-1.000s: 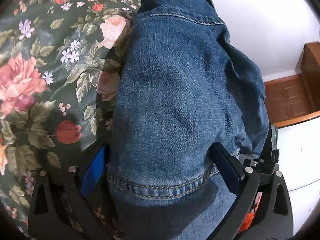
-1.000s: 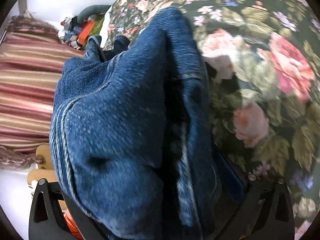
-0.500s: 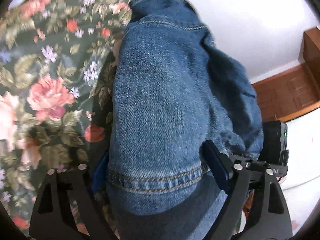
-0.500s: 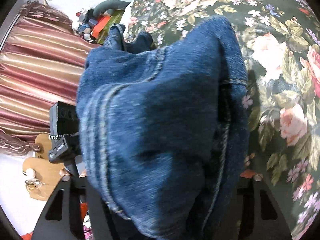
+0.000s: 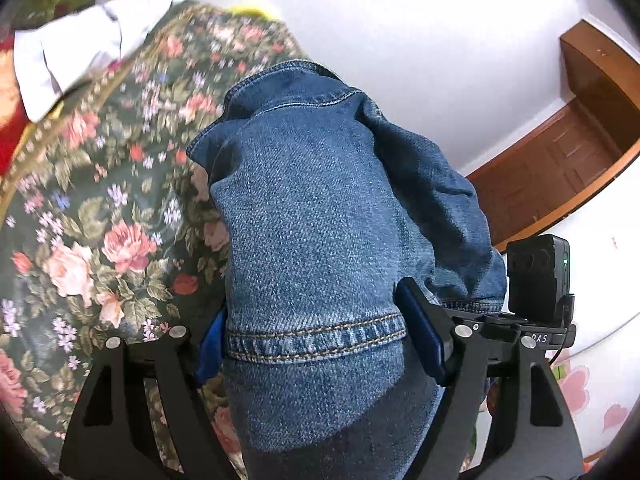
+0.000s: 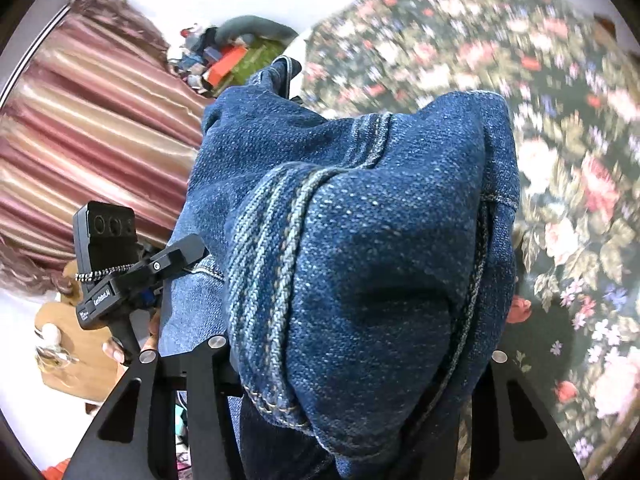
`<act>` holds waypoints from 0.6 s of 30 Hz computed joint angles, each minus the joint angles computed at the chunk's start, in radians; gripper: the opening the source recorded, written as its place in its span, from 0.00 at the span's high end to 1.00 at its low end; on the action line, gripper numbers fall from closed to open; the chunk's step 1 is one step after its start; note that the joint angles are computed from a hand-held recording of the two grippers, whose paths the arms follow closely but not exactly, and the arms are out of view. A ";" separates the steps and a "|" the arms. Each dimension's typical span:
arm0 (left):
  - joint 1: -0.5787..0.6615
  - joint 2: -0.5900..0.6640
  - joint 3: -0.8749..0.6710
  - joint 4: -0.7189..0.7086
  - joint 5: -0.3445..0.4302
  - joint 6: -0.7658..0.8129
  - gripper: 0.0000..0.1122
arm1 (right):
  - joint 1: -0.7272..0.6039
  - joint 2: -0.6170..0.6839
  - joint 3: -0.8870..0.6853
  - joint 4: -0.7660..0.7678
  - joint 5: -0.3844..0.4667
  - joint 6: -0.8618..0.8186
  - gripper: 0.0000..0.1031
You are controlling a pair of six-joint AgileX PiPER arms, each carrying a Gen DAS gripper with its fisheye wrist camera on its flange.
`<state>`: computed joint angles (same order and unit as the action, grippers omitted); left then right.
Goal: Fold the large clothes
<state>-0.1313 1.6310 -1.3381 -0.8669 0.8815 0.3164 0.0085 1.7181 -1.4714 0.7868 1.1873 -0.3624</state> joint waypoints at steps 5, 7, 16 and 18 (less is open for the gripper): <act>0.069 -0.102 -0.019 0.010 0.077 0.002 0.31 | 0.052 -0.097 -0.029 -0.031 0.009 0.077 0.53; 0.100 -0.139 -0.014 0.007 0.102 0.012 0.31 | 0.093 -0.130 -0.044 -0.051 0.000 0.120 0.53; 0.321 -0.279 0.071 -0.036 0.260 0.110 0.31 | 0.277 -0.245 0.020 -0.127 -0.075 0.265 0.53; 0.373 -0.295 0.105 -0.038 0.286 0.137 0.31 | 0.331 -0.262 0.070 -0.138 -0.121 0.291 0.53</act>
<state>0.2412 1.3362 -1.2333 -0.9052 1.1678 0.4533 0.3396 1.4557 -1.4014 0.6487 1.0663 -0.0714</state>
